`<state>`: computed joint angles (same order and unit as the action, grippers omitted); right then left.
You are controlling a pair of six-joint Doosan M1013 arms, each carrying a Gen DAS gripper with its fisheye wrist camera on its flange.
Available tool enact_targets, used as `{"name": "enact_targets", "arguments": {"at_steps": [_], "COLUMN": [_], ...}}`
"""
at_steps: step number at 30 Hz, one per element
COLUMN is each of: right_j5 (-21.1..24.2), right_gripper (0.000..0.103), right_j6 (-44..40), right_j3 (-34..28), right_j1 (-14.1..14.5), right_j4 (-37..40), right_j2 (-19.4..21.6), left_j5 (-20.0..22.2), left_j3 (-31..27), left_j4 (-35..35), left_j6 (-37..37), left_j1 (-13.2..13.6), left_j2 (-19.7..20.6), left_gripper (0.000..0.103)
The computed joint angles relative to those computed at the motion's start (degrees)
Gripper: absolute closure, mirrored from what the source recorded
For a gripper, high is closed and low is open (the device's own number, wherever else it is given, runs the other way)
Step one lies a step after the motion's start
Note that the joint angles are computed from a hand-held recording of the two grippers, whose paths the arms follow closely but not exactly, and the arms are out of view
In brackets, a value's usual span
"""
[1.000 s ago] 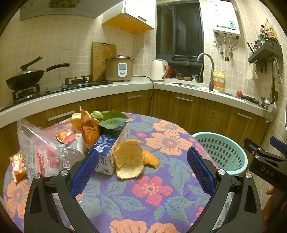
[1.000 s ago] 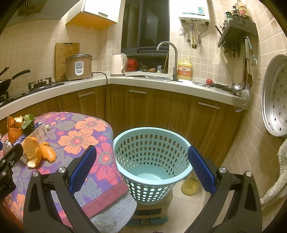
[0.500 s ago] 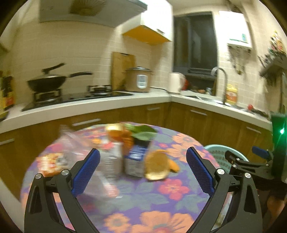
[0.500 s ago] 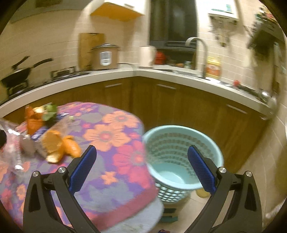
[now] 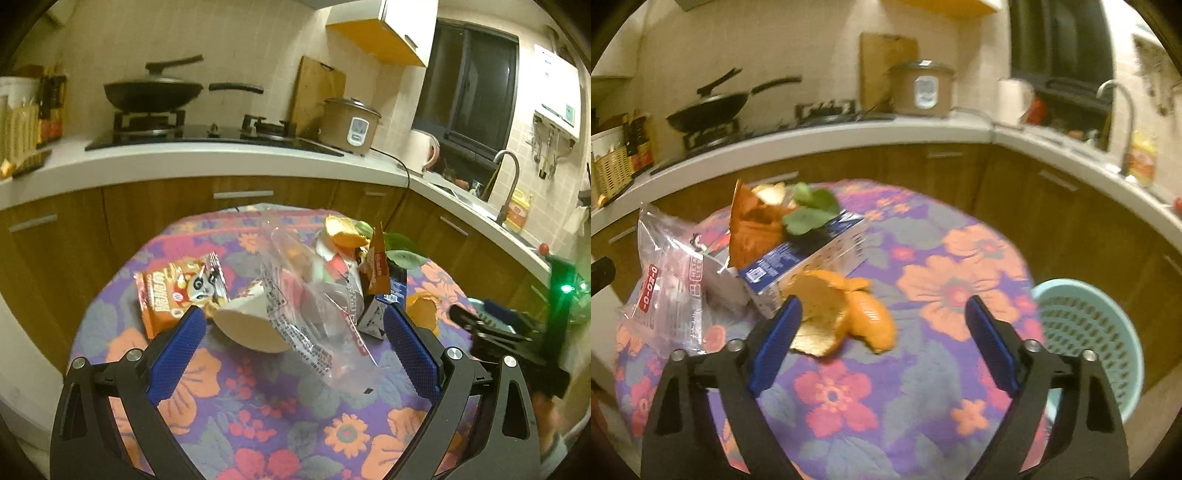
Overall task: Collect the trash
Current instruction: 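Grasp the clear plastic bag with the left tool while the right tool grasps an orange peel, then carry the bag and peel to the blue basket and open both tools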
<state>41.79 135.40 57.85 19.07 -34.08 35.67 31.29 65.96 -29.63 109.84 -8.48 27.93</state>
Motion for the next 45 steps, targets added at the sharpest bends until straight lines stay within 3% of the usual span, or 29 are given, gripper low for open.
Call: {"name": "enact_targets", "arguments": {"at_steps": [3, 11, 18, 22, 24, 25, 28, 36, 45], "right_j5": [0.9, 3.6, 7.6, 7.4, 6.0, 5.2, 3.5, -3.7, -10.9], "right_gripper": [0.027, 0.032, 0.058, 0.072, 0.079, 0.086, 0.095, 0.097, 0.097], "right_j6": [-4.9, -13.9, -21.2, -21.4, -21.1, -21.1, -20.2, -18.4, -11.7], "right_j3": [-2.2, -6.3, -10.5, -10.3, -9.2, -8.7, -7.3, -1.8, 4.8], "right_j1": [-0.7, -1.4, -2.2, -2.4, -2.8, -2.9, -3.0, -3.0, -3.8], "right_j4": [5.8, 12.6, 20.2, 20.8, 21.9, 22.5, 22.5, 21.8, 17.5], "right_j2": [1.4, 3.9, 6.3, 6.1, 5.5, 5.2, 4.5, 1.1, -3.8], "left_j5": [2.3, 9.0, 13.0, 11.8, 11.0, 10.9, 9.9, 3.8, 1.1], "left_j3": [-1.6, -7.0, -10.5, -9.8, -9.0, -8.8, -7.8, -3.2, -1.6], "left_j4": [1.1, 7.2, 11.6, 14.4, 15.6, 15.8, 14.8, 10.4, 2.3], "left_j6": [-1.6, -9.6, -12.8, -14.3, -14.7, -14.9, -14.3, -10.6, -1.6], "left_j1": [-0.1, -0.6, -1.5, -2.0, -2.1, -2.1, -2.0, -1.8, -2.9], "left_j2": [1.0, 4.5, 6.7, 6.3, 5.9, 5.7, 5.1, 1.8, 0.0], "left_gripper": [0.01, 0.017, 0.041, 0.054, 0.068, 0.069, 0.079, 0.086, 0.086]}}
